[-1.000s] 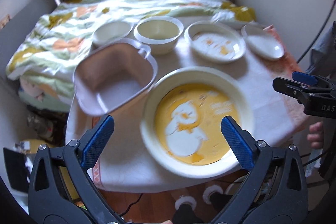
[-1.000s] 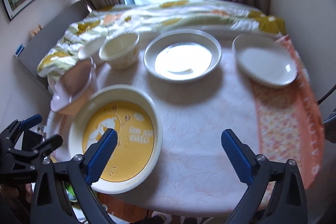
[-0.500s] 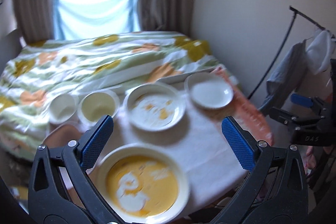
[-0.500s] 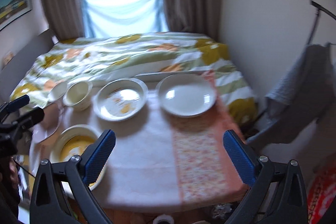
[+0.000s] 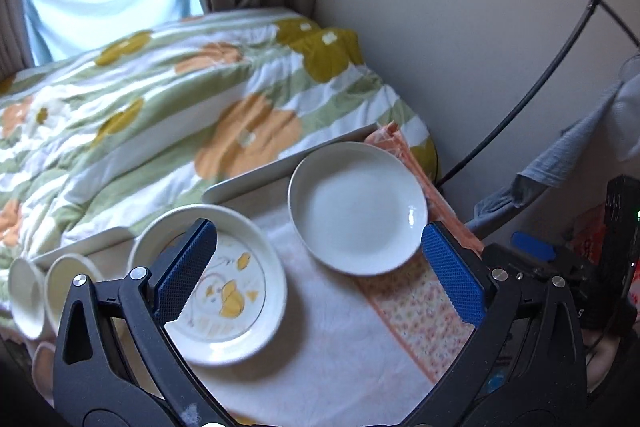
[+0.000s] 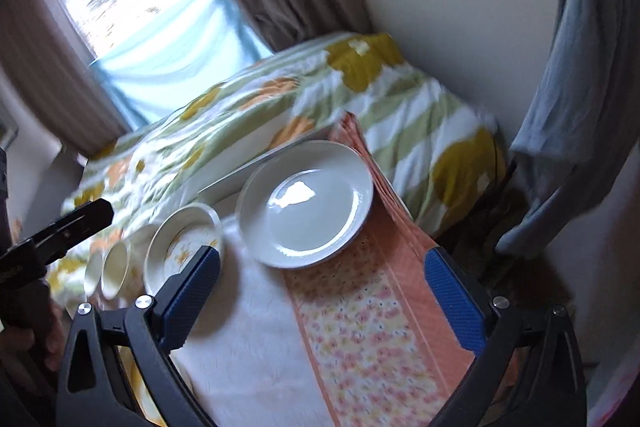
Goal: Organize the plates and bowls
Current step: 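Move both grippers to the plain white plate by the bed, then grasp the white plate rim with both grippers and lift it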
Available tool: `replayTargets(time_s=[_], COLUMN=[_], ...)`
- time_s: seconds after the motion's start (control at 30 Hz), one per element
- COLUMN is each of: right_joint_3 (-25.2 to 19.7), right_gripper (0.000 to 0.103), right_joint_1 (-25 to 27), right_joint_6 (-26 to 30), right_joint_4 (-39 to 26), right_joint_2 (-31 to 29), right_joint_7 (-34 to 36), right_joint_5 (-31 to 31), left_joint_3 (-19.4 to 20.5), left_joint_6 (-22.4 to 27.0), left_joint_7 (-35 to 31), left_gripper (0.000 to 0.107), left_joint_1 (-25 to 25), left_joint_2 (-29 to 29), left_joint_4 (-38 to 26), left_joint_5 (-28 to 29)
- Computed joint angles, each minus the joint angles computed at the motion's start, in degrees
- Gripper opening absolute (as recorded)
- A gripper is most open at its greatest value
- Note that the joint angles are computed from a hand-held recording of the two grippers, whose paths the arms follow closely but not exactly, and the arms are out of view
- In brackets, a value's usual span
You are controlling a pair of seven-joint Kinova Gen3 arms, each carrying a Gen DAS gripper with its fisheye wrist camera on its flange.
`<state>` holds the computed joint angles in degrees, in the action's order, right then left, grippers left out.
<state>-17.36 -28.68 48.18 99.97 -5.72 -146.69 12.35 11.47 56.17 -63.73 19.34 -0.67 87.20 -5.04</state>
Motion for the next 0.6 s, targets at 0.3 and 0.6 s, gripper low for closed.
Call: replayTargets(time_s=[0.3,0.6], right_joint_3=[6.28,8.12], right_gripper=[0.067,0.044], right_joint_1=[4.03,2.32], right_joint_6=[-9.68,-11.84], right_joint_4=[2.06,1.82], right_joint_2=[9.37,12.89], right_joint_7=[15.36,11.38], right_joint_5=[-16.07,-13.68], left_joint_3=[-2.99,-4.25], left_joint_6=[2.54,3.48], left_joint_7=[-11.94,-14.69], left_gripper=[0.076,0.051], left_joint_1=[-2.61,-2.86], left_joint_2=[18.22,24.53], left_joint_4=[-8.87,-12.15], left_joint_5=[7.11,9.20])
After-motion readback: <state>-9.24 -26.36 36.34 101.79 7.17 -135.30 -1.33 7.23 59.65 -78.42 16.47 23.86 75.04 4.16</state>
